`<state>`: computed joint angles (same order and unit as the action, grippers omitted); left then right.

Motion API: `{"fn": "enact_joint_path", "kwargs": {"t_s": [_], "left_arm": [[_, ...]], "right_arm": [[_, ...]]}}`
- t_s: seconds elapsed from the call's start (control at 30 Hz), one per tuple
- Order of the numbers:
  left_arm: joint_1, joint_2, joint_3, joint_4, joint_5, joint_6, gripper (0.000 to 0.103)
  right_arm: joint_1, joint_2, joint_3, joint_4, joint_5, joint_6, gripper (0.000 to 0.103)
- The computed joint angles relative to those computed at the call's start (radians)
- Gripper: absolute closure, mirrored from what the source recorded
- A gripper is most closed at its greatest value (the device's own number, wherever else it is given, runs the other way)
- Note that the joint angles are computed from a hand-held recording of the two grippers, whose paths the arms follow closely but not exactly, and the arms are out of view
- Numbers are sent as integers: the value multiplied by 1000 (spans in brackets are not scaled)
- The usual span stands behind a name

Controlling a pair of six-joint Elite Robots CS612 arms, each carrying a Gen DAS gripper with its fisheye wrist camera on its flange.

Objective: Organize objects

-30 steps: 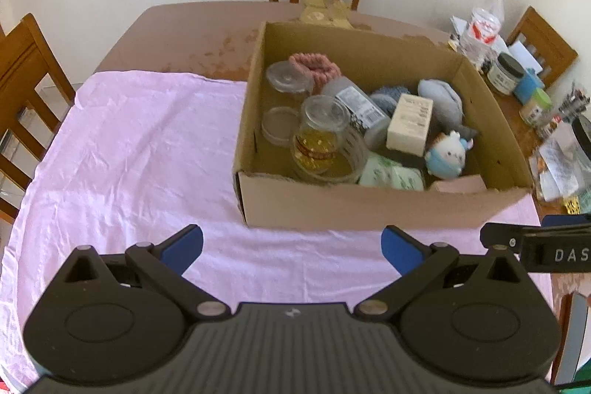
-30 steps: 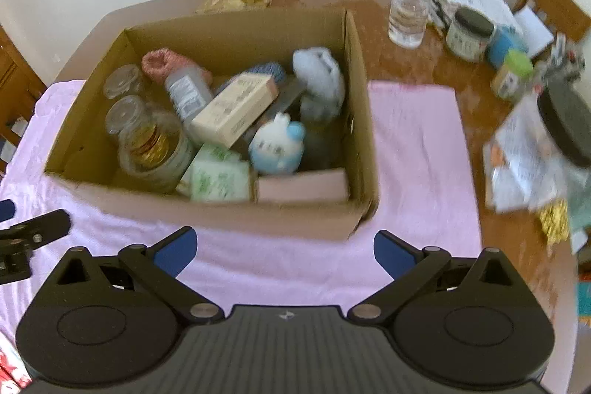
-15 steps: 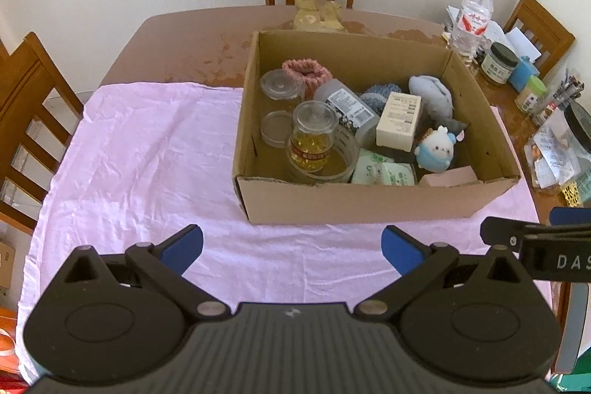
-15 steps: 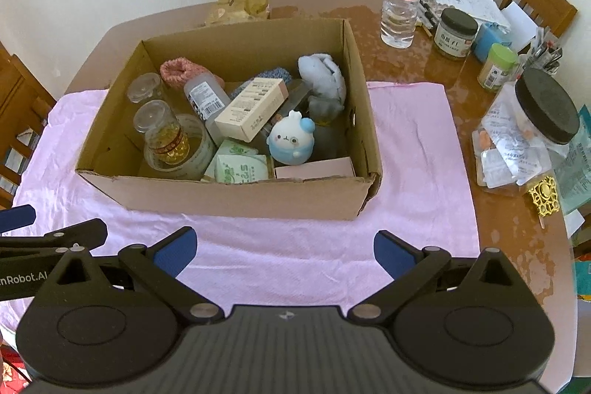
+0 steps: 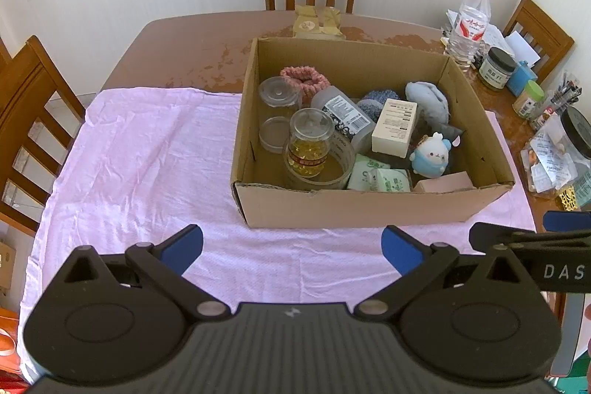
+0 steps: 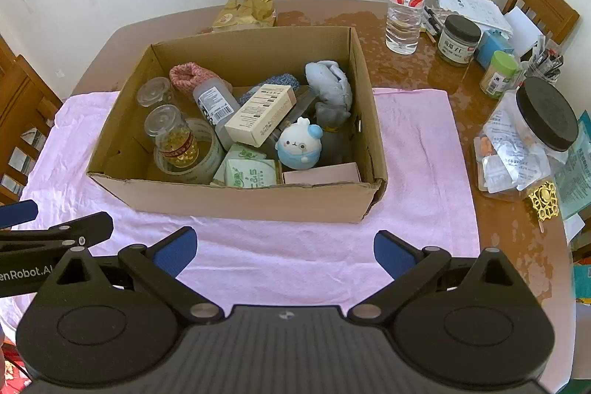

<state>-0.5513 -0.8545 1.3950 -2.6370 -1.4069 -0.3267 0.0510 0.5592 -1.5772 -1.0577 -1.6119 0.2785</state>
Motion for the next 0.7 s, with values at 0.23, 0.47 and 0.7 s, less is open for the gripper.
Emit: {"fn": "enact_joint_path", "kwargs": {"t_s": [0.23, 0.47, 0.7], "left_arm": [[-1, 0, -3, 7, -2, -1, 1], [-1, 0, -4, 10, -1, 1, 1], [-1, 0, -5, 12, -2, 4, 1]], "right_arm": [[1, -2, 2, 3, -4, 3, 0], [1, -3, 3, 3, -2, 3, 0], [0, -4, 2, 2, -5, 7, 0]]}}
